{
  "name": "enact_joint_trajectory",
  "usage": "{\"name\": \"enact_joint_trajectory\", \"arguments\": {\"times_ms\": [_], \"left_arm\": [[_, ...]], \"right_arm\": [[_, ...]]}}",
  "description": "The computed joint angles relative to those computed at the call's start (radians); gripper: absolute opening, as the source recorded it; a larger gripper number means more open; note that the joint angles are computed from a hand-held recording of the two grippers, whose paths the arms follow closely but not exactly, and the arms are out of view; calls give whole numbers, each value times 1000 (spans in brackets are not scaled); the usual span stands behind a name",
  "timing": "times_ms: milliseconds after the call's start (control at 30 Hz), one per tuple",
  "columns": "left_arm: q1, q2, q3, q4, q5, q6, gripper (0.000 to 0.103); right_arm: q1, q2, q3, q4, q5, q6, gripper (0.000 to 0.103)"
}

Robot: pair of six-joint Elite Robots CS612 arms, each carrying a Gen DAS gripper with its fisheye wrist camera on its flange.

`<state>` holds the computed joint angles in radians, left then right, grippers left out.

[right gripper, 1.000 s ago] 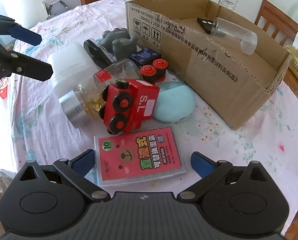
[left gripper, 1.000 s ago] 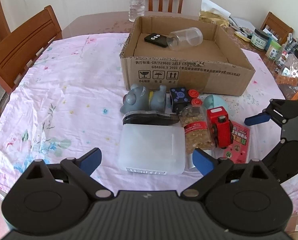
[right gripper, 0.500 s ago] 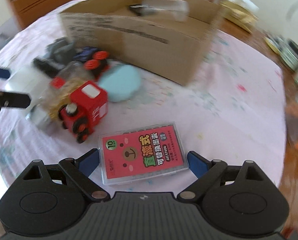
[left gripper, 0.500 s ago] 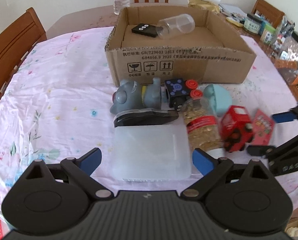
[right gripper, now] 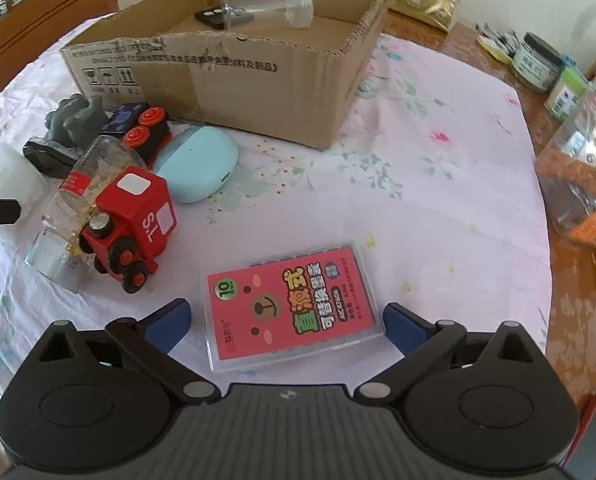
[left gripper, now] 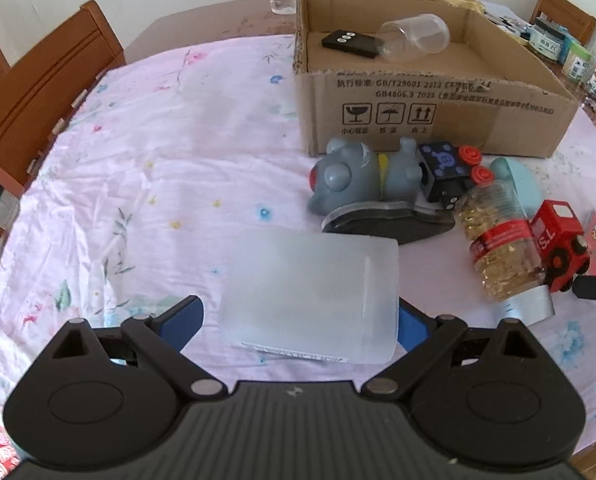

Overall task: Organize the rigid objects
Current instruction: 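Grasp the white translucent box with the left tool while the right grasps the pink card package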

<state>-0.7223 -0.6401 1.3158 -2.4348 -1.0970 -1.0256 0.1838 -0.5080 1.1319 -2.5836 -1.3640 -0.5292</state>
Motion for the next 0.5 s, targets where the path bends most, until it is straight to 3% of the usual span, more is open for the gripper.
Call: {"name": "enact_joint_trajectory", "arguments": {"times_ms": [367,500], "left_arm": [[14,19,7,-93,-62,33,99],[16,22,10,-109,-66,63,103]], "right_arm": [[3,-22,27,45,22,-92,103],[5,-23,39,14,19,-64,103]]}}
